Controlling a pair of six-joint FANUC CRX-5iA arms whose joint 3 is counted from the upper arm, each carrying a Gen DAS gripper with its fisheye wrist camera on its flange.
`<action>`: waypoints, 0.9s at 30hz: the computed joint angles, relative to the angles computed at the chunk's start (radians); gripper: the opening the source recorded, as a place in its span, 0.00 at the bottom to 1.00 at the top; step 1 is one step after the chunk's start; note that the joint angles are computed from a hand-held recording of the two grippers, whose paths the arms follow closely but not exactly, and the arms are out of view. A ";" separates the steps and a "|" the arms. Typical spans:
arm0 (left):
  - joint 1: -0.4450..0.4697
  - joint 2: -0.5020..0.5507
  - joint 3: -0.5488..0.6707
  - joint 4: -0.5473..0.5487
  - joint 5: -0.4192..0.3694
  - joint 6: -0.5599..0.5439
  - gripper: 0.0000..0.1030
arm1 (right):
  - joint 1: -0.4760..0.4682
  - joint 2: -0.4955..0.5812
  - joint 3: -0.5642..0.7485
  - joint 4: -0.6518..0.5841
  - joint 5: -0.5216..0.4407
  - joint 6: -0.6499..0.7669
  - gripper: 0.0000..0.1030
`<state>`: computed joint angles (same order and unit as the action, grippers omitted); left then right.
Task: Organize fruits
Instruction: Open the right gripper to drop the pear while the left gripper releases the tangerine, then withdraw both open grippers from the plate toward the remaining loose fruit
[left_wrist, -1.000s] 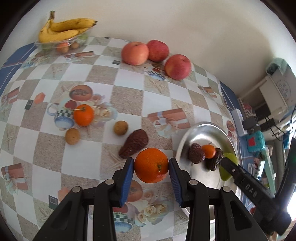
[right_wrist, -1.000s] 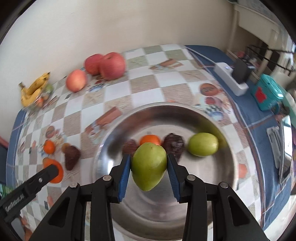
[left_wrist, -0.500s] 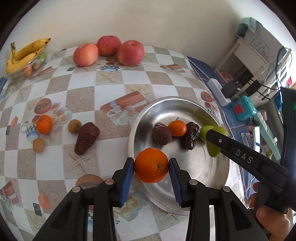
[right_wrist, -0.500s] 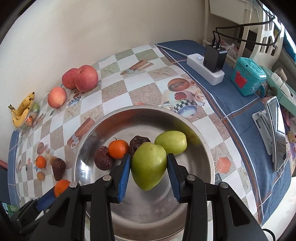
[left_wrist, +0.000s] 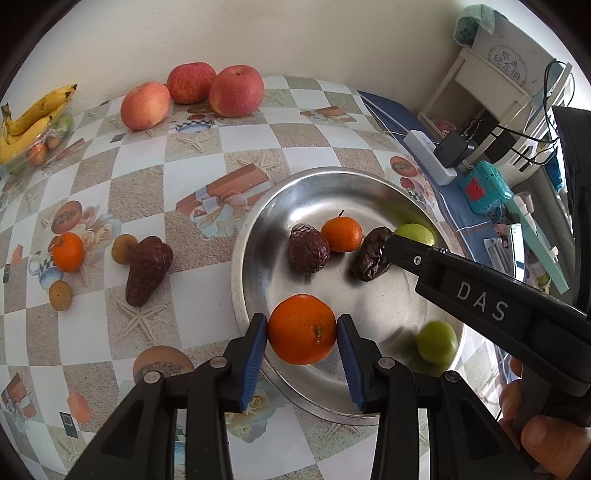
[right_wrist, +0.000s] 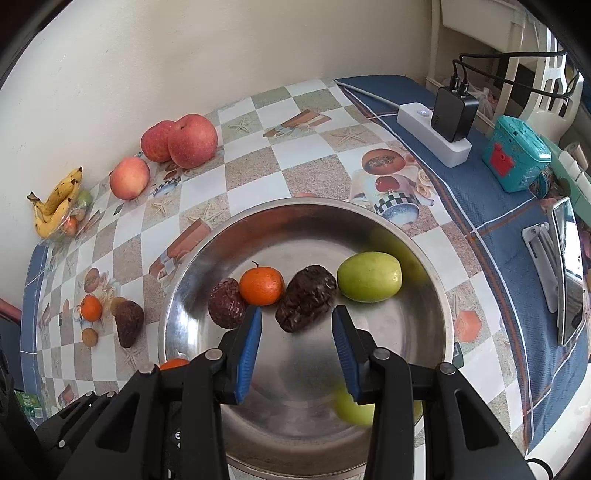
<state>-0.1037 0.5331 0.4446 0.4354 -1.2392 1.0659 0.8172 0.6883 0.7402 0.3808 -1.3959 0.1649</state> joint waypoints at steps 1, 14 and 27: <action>0.000 0.000 0.001 -0.001 0.000 0.001 0.41 | 0.000 0.001 0.001 0.000 -0.002 0.002 0.40; 0.002 0.003 0.008 -0.009 -0.004 0.018 0.51 | -0.002 0.004 0.005 -0.009 -0.003 0.004 0.40; 0.047 0.038 0.098 -0.149 -0.021 0.252 0.57 | -0.002 0.023 0.038 -0.023 -0.020 0.026 0.40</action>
